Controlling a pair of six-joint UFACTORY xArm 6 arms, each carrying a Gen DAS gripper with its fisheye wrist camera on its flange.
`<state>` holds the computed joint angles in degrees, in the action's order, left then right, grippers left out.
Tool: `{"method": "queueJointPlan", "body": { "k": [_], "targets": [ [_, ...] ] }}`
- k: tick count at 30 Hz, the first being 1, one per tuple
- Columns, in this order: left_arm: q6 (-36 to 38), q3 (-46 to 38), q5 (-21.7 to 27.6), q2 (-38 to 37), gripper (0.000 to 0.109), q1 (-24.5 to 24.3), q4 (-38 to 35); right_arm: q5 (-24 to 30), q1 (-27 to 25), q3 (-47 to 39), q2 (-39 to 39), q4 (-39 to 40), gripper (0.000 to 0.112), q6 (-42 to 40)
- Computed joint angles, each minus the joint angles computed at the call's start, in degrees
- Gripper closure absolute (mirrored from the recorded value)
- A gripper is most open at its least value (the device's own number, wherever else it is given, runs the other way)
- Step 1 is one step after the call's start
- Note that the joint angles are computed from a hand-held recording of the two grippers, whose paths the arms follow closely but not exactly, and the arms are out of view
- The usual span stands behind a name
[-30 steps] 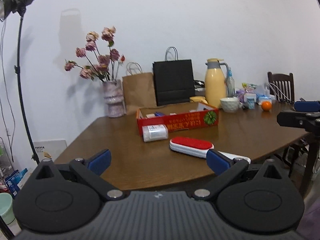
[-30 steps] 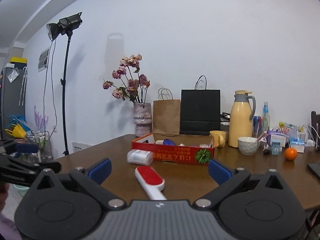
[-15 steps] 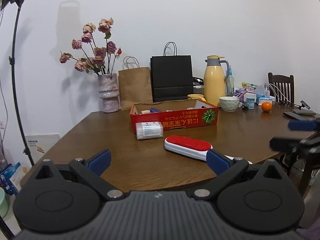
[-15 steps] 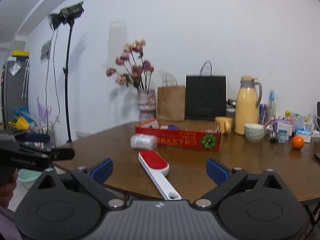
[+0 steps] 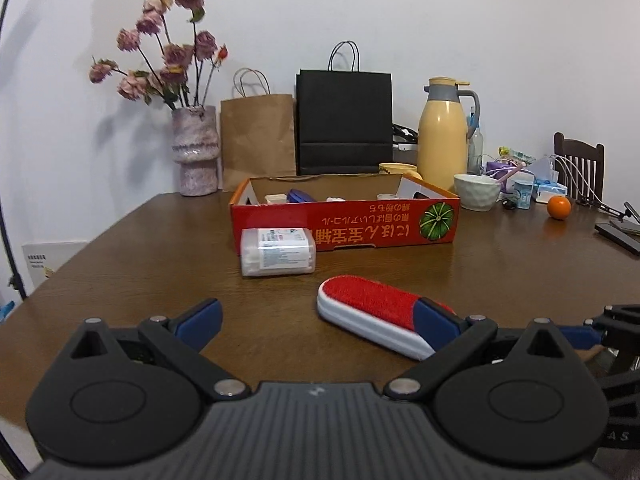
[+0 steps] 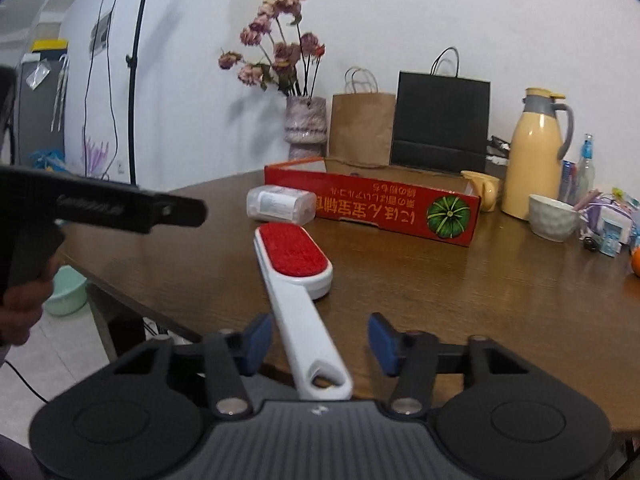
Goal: Organize rigid objects
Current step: 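Move both tools toward the red-and-white lint brush on the table, then grasp the lint brush's red head with the left gripper while the right grasps its white handle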
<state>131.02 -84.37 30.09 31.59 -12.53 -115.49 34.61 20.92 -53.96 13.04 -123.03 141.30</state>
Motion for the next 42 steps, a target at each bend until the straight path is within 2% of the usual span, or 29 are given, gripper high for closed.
{"method": "queueJointPlan", "body": {
  "k": [3,5,10,11,12,13,15,18,20,21,23,24,25,26,27,28,30,33,35,36,39,40,41,42],
  "targets": [
    [-7.2,-6.8,-2.7,4.9,0.006,-1.6,5.1,-1.5,-2.5,-0.8,0.4,-2.8,0.066,0.9],
    [-15.0,-11.4,-4.0,8.3,0.006,-2.5,11.5,-2.5,-4.3,-1.2,0.4,-3.5,0.066,-0.3],
    [-28.0,-18.2,-5.3,13.2,0.006,-4.0,23.0,-5.3,-9.1,-2.3,0.5,-1.2,0.064,-3.8],
    [-29.9,-18.4,-5.6,13.4,0.01,-4.3,24.5,-6.1,-9.9,-2.3,0.2,-2.7,0.064,-2.3],
    [-32.2,-18.7,-5.9,13.8,0.023,-4.4,26.4,-7.0,-10.8,-2.3,-0.2,-5.2,0.064,0.5],
    [-33.6,-18.6,-6.2,13.9,0.027,-4.5,27.5,-7.7,-11.6,-2.3,-0.5,-7.4,0.064,3.3],
    [-34.1,-18.1,-6.2,13.7,0.026,-4.3,26.1,-9.4,-13.4,-2.7,-0.8,-10.5,0.064,8.8],
    [-28.9,-15.7,-9.3,11.4,0.012,-4.6,20.1,-12.2,-16.1,-4.1,-0.4,-14.9,0.064,17.2],
    [-24.9,-12.5,-8.3,8.6,0.009,-3.9,15.3,-13.3,-17.2,-5.6,0.6,-14.7,0.064,17.1],
    [-26.1,-11.1,-7.4,7.4,0.009,-3.5,16.0,-13.6,-17.5,-6.3,1.2,-13.4,0.065,15.4],
    [-30.8,-8.6,-5.7,5.6,0.01,-2.9,19.7,-15.0,-18.3,-7.9,2.6,-9.6,0.075,10.5],
    [-32.5,-7.8,-5.5,5.1,0.013,-2.9,21.2,-15.7,-18.6,-8.5,3.2,-7.9,0.086,8.4],
    [-33.7,-7.1,-5.6,4.7,0.019,-3.0,22.4,-16.1,-18.7,-8.8,3.7,-6.1,0.09,6.3],
    [-34.5,-6.8,-6.3,4.7,0.023,-3.3,23.2,-16.2,-18.7,-8.8,3.8,-5.7,0.09,5.8],
    [-36.3,-6.9,-7.4,5.0,0.035,-3.6,25.0,-16.6,-18.6,-8.7,3.8,-6.2,0.09,6.2],
    [-38.1,-7.1,-7.9,5.5,0.04,-3.9,26.6,-16.4,-18.4,-8.3,3.6,-6.8,0.09,7.0],
    [-39.3,-7.8,-5.5,6.3,0.041,-3.1,26.1,-16.5,-18.3,-7.8,3.2,-6.4,0.09,6.6],
    [-40.9,-8.9,-6.2,7.0,0.04,-3.4,26.8,-16.8,-18.4,-7.0,2.4,-5.5,0.088,6.5],
    [-36.9,-8.9,-7.2,6.8,0.029,-3.7,23.9,-16.3,-18.2,-6.1,1.5,-4.1,0.088,5.3],
    [-34.3,-8.8,-7.3,6.7,0.027,-3.8,22.1,-16.1,-18.0,-5.7,1.1,-3.7,0.088,5.3],
    [-31.3,-9.9,-7.7,7.5,0.028,-4.2,20.5,-16.5,-17.8,-6.0,1.6,-5.3,0.087,8.3],
    [-32.0,-10.6,-8.5,8.2,0.036,-4.6,21.3,-15.6,-17.4,-5.9,1.8,-6.1,0.089,9.4],
    [-31.8,-10.8,-7.8,8.5,0.037,-4.5,21.3,-15.1,-17.2,-6.1,2.1,-6.6,0.091,10.3],
    [-30.1,-10.9,-7.9,8.5,0.039,-4.6,19.5,-14.9,-17.1,-6.3,2.3,-7.0,0.098,11.0]
  ]
}}
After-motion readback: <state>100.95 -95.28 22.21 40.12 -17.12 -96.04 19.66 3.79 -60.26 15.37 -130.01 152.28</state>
